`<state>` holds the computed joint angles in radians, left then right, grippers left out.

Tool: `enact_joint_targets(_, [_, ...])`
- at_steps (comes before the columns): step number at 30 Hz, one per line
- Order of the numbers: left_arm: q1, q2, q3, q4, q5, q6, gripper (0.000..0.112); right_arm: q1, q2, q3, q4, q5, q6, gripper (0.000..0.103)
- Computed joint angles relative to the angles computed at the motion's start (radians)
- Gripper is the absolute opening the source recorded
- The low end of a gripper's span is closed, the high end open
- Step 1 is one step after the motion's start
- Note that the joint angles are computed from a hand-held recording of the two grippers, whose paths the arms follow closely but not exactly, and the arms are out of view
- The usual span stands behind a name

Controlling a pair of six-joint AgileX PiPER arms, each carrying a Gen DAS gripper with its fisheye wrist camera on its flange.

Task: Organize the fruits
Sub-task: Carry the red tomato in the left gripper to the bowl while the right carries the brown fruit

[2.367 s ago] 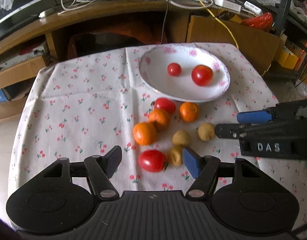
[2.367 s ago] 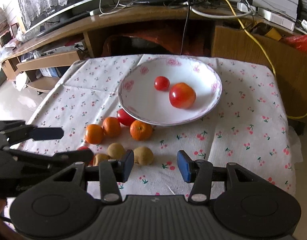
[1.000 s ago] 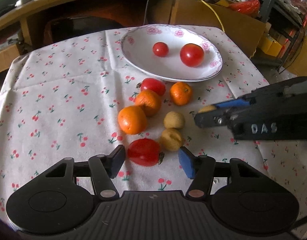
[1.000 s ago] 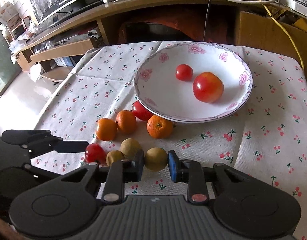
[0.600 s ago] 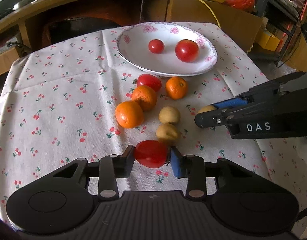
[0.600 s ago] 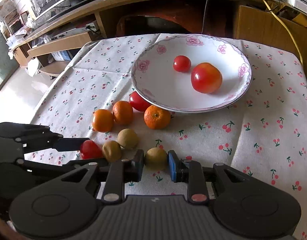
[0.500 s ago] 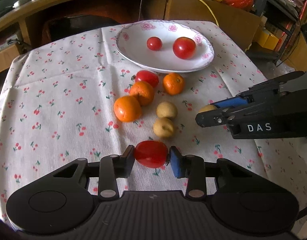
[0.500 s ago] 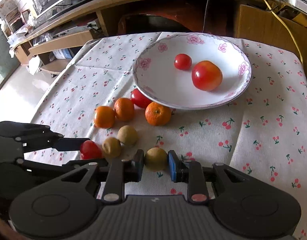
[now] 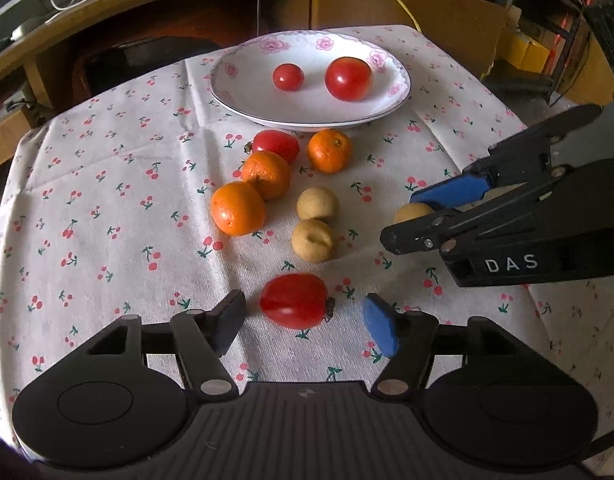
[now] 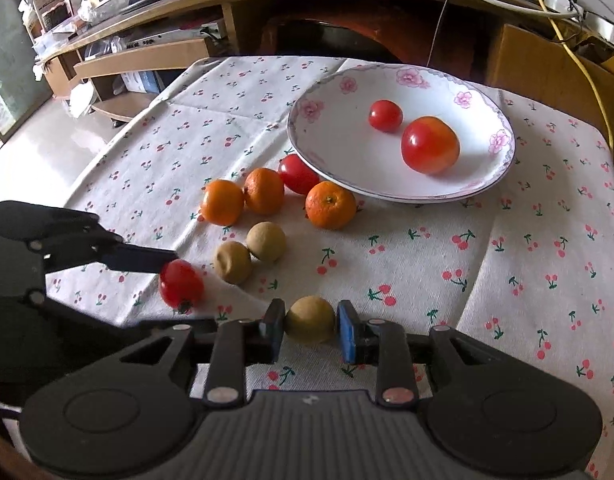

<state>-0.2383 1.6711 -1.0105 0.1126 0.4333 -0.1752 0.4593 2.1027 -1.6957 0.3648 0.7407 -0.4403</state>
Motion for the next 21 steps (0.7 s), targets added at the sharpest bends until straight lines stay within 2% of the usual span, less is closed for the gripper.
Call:
enact_joint_targets(5, [0.012, 0.003, -0.006, -0.007, 0.007, -0.004, 0.073, 0.0, -0.004, 0.007, 0.019, 0.003, -0.039, 0.042])
enact_joint_targets(12, [0.008, 0.0, -0.009, 0.024, 0.014, -0.056, 0.066, 0.009, -0.011, 0.014, -0.016, 0.0, -0.014, 0.042])
enact_joint_targets(14, [0.002, -0.001, -0.008, 0.047, 0.013, -0.083, 0.059, 0.011, -0.016, 0.023, -0.019, -0.007, -0.018, 0.04])
enact_joint_targets(15, [0.0, -0.001, -0.009, 0.058, 0.015, -0.098, 0.055, 0.014, -0.02, 0.031, -0.033, -0.017, -0.014, 0.036])
enact_joint_targets(17, [0.0, 0.0, -0.015, 0.064, 0.023, -0.116, 0.052, 0.018, -0.025, 0.039, -0.054, -0.03, 0.004, 0.029])
enact_joint_targets(21, [-0.001, 0.001, -0.018, 0.064, 0.027, -0.117, 0.052, 0.017, -0.02, 0.02, -0.067, -0.004, 0.027, 0.028])
